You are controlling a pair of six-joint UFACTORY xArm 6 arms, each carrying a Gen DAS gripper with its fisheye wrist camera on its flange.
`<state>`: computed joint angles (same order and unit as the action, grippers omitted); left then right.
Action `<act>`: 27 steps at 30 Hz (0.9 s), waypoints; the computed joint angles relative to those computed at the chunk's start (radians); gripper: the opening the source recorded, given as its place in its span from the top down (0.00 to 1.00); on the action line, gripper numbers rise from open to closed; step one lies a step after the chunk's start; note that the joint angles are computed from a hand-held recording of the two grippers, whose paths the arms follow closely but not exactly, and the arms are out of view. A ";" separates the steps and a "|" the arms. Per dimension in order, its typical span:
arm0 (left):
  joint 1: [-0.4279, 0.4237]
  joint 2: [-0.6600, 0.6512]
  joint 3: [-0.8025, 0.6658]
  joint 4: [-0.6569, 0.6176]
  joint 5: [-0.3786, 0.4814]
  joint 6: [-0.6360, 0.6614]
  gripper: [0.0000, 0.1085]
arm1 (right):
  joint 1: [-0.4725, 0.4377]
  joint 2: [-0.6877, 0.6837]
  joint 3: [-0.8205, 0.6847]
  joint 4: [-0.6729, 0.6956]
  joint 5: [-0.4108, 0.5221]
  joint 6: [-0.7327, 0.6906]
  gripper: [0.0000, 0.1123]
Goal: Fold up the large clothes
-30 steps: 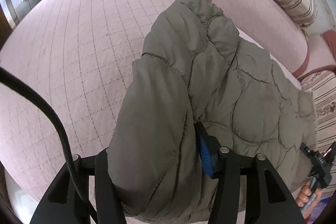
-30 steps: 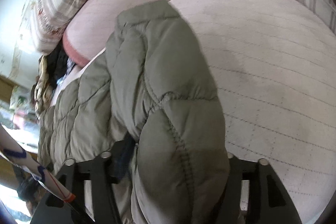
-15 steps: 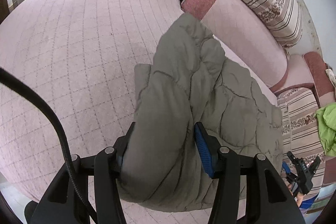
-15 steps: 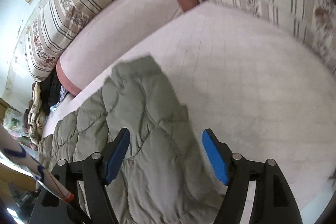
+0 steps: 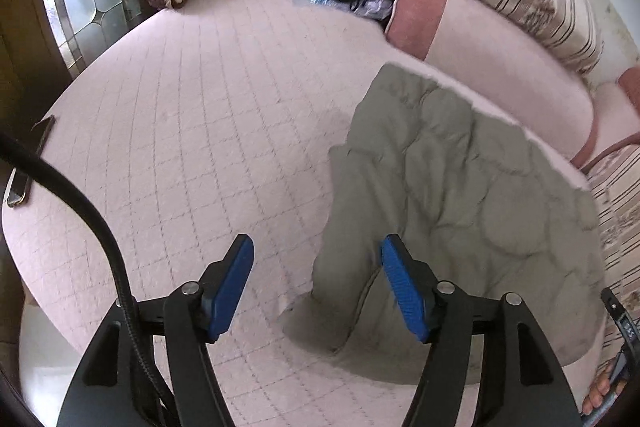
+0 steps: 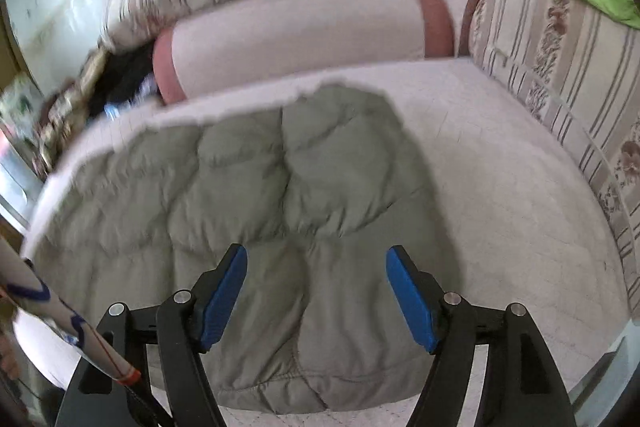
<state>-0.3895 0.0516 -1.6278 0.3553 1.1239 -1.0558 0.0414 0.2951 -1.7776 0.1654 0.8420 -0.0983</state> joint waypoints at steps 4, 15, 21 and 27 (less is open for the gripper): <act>-0.025 -0.015 0.016 0.062 0.019 -0.034 0.39 | 0.002 0.059 -0.041 -0.077 0.025 0.067 0.32; -0.324 -0.033 -0.080 0.679 0.382 -0.213 0.21 | 0.041 -0.243 0.275 -0.030 -0.126 0.007 0.32; -0.436 -0.073 -0.064 0.741 0.381 -0.216 0.18 | 0.078 -0.418 0.479 -0.054 -0.152 0.058 0.32; -0.519 -0.110 -0.030 0.696 0.373 -0.256 0.18 | 0.110 -0.588 0.665 -0.144 -0.174 0.136 0.30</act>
